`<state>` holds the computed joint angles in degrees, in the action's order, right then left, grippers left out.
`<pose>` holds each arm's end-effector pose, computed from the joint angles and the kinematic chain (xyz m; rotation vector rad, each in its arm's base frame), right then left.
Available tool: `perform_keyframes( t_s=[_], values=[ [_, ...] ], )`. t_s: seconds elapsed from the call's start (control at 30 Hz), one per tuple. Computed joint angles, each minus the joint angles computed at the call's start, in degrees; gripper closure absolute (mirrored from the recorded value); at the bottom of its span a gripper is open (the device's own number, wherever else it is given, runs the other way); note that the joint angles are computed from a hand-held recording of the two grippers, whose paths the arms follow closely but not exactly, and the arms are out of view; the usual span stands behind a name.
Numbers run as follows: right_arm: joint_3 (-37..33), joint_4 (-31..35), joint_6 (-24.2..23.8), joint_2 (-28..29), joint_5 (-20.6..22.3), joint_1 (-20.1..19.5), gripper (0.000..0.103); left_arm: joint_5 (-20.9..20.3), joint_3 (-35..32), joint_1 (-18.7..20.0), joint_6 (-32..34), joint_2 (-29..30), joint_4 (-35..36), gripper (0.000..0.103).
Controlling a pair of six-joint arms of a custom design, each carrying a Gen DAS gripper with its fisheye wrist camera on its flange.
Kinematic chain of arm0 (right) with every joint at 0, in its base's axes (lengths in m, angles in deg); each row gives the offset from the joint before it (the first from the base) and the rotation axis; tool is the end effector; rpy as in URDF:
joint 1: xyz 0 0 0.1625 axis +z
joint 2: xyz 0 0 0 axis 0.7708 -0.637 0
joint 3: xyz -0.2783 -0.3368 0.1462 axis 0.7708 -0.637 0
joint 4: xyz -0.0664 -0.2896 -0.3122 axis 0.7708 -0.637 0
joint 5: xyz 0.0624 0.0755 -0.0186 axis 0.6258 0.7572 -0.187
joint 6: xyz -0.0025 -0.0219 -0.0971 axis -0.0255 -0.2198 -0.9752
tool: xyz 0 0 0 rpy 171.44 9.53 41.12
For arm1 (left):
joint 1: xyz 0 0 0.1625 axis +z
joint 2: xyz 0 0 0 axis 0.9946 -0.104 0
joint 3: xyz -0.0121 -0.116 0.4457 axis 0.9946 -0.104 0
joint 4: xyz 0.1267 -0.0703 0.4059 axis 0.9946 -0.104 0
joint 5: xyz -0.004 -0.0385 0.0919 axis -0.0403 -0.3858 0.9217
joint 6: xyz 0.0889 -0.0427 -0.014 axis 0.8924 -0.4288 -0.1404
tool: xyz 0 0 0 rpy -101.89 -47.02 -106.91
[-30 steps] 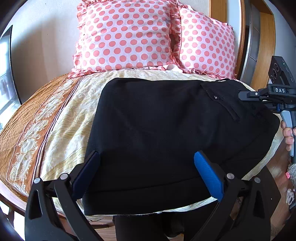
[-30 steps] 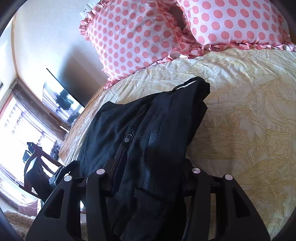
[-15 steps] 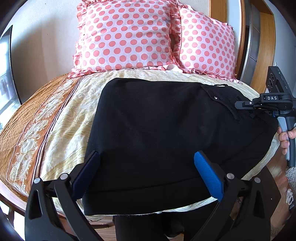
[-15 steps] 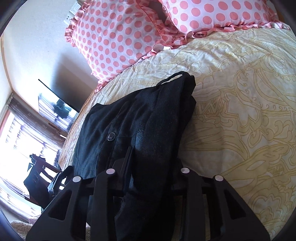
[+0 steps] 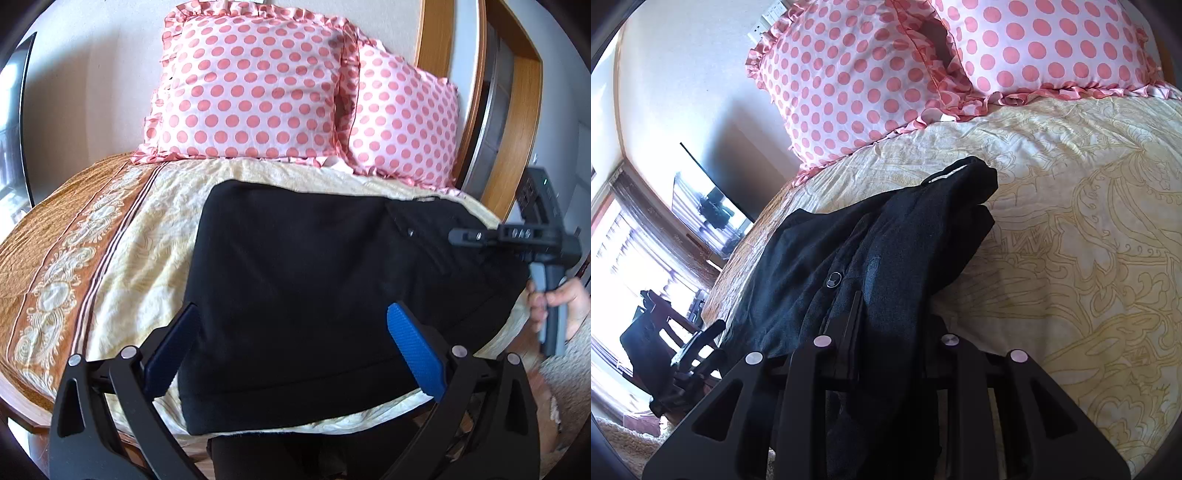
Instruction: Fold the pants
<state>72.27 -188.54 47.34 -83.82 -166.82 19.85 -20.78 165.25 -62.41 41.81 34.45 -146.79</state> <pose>0.0140 -0.3882 0.3261 0.3883 -2.8672 0.7851 -0.1756 -0.2927 0.0610 0.7633 2.4392 -1.0562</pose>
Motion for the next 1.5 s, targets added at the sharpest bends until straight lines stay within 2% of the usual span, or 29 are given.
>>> perform_keyframes(
  t_s=[0.07, 0.13, 0.2, 0.27, 0.3, 0.33, 0.47, 0.57, 0.73, 0.83, 0.9, 0.97, 1.0, 1.07, 1.17, 1.27, 1.5],
  values=[
    [0.0, 0.1, 0.1, 0.1, 0.2, -0.3, 0.080, -4.5, -1.4, 4.2, 3.8, -7.1, 3.0, 0.002],
    [0.0, 0.3, 0.1, 0.1, 0.7, -0.8, 0.080, -13.5, -4.9, 12.0, 7.0, -15.7, 11.6, 0.002],
    [0.0, 0.5, 0.3, 0.1, 1.4, -1.3, 0.080, -23.0, -8.8, 19.6, 7.9, -20.9, 19.4, 0.002],
    [0.0, 0.7, 0.6, 0.1, 1.9, -1.8, 0.080, -31.5, -12.7, 26.0, 7.7, -23.3, 26.0, 0.003],
    [0.0, 0.8, 0.7, 0.1, 2.3, -2.2, 0.080, -34.2, -14.1, 27.9, 7.6, -23.4, 28.2, 0.003],
    [0.0, 0.9, 0.9, 0.1, 2.6, -2.5, 0.080, -35.1, -15.5, 29.2, 6.7, -23.5, 31.1, 0.006],
    [0.1, 1.0, 1.0, 0.2, 3.0, -2.9, 0.079, -36.1, -19.1, 32.0, 4.2, -22.7, 38.3, 0.014],
    [0.0, 1.0, 0.8, 0.3, 3.2, -3.1, 0.079, -37.7, -20.6, 33.3, 3.9, -21.7, 40.4, 0.016],
    [0.0, 0.5, 1.2, 0.7, 2.8, -3.1, 0.078, -38.0, -21.8, 33.1, 4.5, -20.7, 41.4, 0.018],
    [-0.1, 0.7, 1.6, 1.1, 2.7, -3.6, 0.073, -36.4, -22.0, 32.2, 4.4, -20.1, 41.9, 0.025],
    [-0.3, 1.1, 2.2, 1.5, 3.1, -4.1, 0.070, -34.5, -22.0, 31.4, 3.9, -20.0, 42.4, 0.033],
    [-0.5, 1.6, 2.4, 1.9, 4.0, -4.7, 0.069, -32.8, -21.8, 30.9, 3.3, -20.1, 42.8, 0.047],
    [-0.4, 1.5, 2.2, 1.8, 4.5, -4.9, 0.070, -31.8, -21.6, 30.7, 3.0, -20.3, 43.1, 0.051],
    [-0.1, 1.0, 1.2, 1.6, 5.3, -5.1, 0.076, -29.9, -21.2, 30.4, 2.6, -20.6, 43.5, 0.075],
    [0.3, 0.9, 0.8, 1.0, 8.3, -6.1, 0.081, -31.1, -20.5, 31.0, 3.6, -20.9, 41.3, 0.089],
    [0.0, 2.1, 0.8, 0.5, 12.2, -7.1, 0.083, -31.0, -19.9, 30.2, 4.8, -21.1, 38.7, 0.094],
    [-2.2, 4.9, 2.1, 1.3, 18.7, -7.5, 0.084, -31.7, -19.8, 28.2, 8.4, -21.3, 33.5, 0.095]
  ],
)
